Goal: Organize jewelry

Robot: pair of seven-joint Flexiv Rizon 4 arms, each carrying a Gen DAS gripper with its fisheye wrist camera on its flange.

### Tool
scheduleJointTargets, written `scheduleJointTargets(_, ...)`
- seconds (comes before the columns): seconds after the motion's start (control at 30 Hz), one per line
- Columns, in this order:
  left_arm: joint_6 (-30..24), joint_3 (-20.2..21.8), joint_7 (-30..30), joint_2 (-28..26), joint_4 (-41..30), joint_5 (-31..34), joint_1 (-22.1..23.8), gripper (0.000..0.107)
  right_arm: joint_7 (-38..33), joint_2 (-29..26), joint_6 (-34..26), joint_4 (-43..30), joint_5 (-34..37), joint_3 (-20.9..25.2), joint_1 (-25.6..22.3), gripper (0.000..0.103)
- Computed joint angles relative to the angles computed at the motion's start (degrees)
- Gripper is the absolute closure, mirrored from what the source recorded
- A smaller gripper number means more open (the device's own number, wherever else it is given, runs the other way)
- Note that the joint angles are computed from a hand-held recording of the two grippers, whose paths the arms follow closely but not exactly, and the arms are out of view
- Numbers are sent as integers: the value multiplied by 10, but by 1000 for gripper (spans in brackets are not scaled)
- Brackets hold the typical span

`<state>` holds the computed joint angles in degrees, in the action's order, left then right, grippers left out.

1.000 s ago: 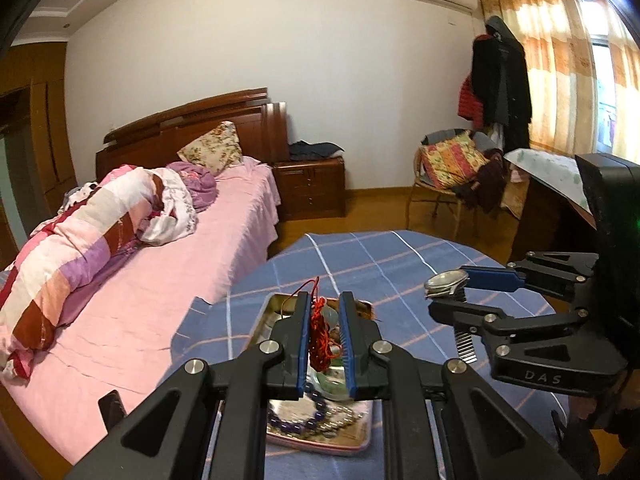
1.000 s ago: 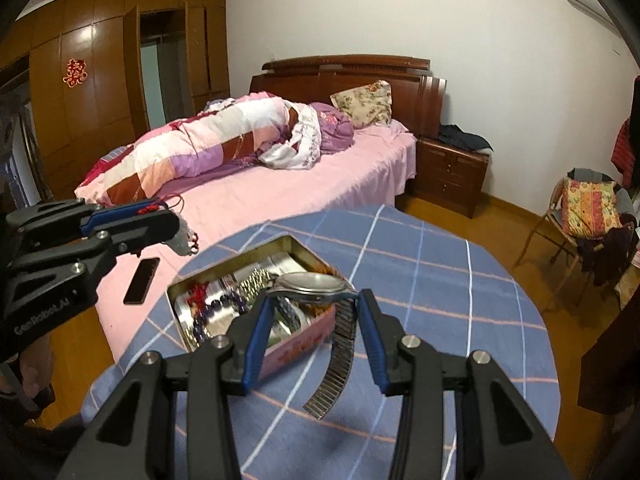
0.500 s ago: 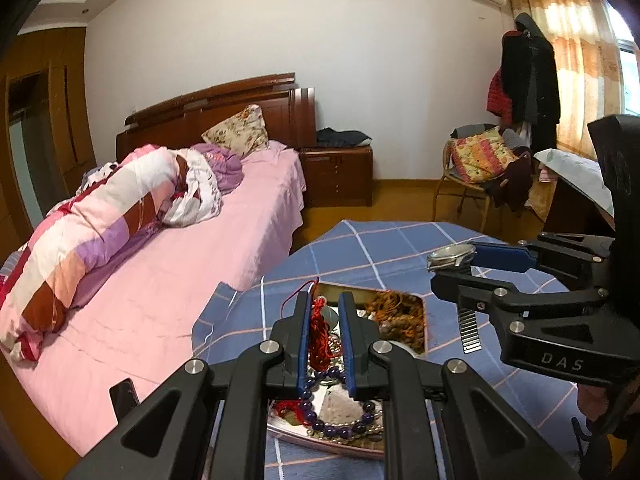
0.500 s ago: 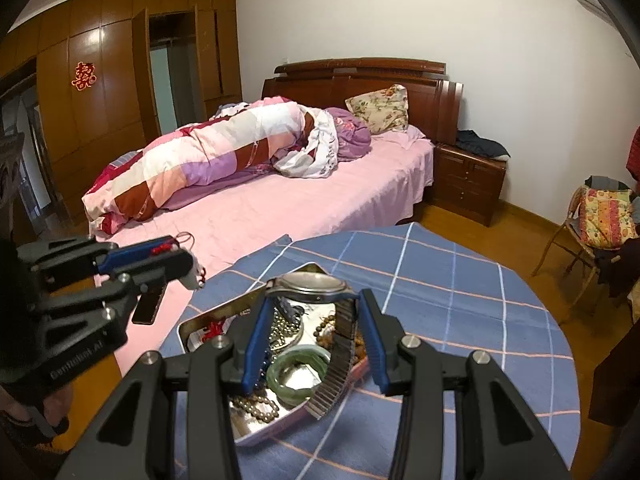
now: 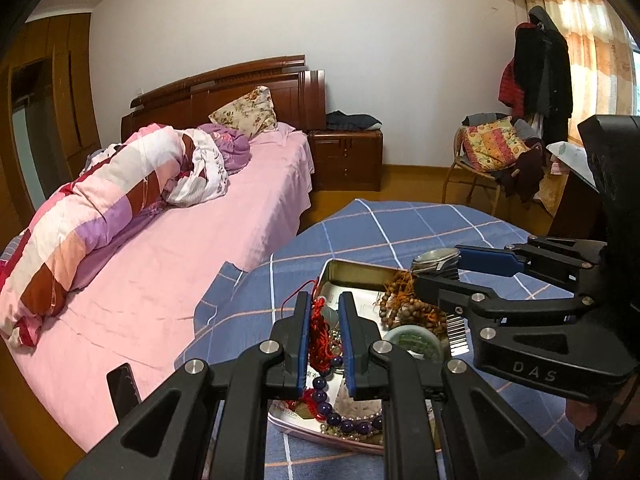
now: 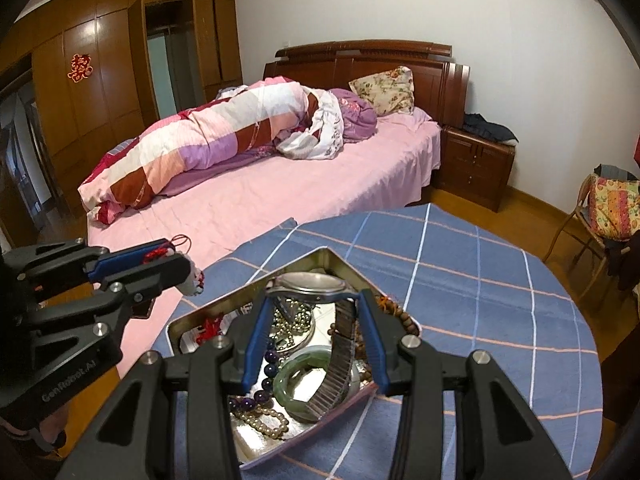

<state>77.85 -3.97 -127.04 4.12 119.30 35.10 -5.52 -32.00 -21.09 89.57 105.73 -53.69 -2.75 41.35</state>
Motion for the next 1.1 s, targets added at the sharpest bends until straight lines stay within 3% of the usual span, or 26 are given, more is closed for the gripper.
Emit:
scheduleJointTargets(0.63,-6,19,11,-41,8,-23,-21,93,-107,-41,-66,-28,121,61,-13,57)
scheduleJointTargets(0.73,-4,25,33,-49,18,-61,-26,92,-147,-47,-94,-37,153,90,-26,55)
scheduleJointTargets(0.8,-2,28,41,-50,23,-75,-30,85,-146,-42,-74,-26,151,79,-19,51)
scheduleJointTargets(0.87,-33,30,-12,-44,9,-25,-35,64,-130,-35,-69,-17,145,60,-6,47)
scheduleJointTargets(0.93,-28,32,-29,-36,15,-15,-33,49,-120,-30,-63,-10,141,53,-3,44)
scheduleJointTargets(1.03,-24,29,-41,-23,23,-10,-28,46,-89,-18,-43,8,126,31,6,33)
scheduleJointTargets(1.1,-25,25,-47,-16,27,-9,-25,46,-71,-8,-33,20,114,22,10,32)
